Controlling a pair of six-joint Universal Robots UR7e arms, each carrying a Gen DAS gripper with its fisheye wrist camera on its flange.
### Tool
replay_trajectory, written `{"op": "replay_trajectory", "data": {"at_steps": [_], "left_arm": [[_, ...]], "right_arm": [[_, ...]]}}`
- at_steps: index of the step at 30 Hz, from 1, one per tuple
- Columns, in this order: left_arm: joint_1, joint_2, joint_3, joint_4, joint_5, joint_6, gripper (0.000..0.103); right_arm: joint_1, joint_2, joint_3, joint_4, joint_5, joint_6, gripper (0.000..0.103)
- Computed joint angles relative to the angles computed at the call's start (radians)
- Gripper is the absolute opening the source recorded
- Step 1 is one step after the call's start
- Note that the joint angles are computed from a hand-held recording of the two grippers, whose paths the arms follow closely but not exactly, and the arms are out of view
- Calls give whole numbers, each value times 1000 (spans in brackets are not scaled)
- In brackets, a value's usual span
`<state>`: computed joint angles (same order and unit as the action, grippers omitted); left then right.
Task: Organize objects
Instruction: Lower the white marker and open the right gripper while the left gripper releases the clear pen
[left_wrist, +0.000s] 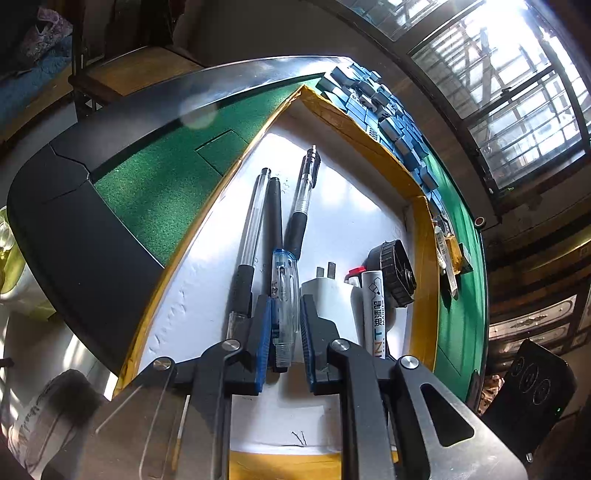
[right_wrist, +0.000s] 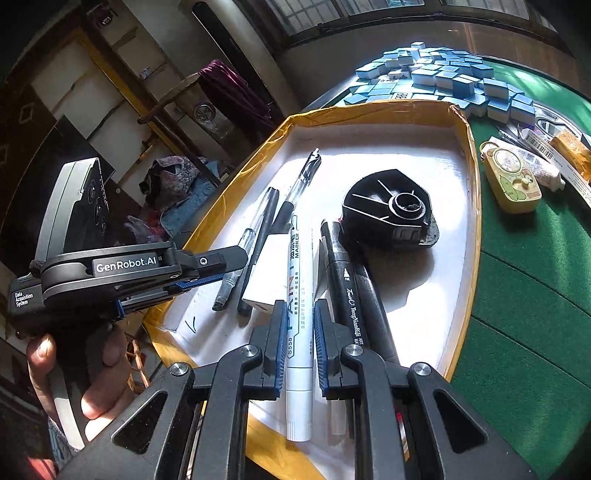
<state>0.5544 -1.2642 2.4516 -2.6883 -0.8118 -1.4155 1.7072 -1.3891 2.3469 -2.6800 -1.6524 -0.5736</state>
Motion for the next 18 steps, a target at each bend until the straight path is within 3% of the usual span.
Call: {"op": "replay_trajectory", "data": {"at_steps": [7,14,16,18], "left_arm": [[6,8,-2,-2,-6,0,13],[-18,17,-30,106,25,-38,13],[-27,14,-38,142,42,-63,15],[-42,11,-42,167,62,-87,26]], "right_arm": [[11,16,7,-37,-20,-3,13],[1,5,10,-36,4,-1,14],[-4,-8,13,-33,23,-9,16],[-15,-28,17,-23,56,-21,27]]}}
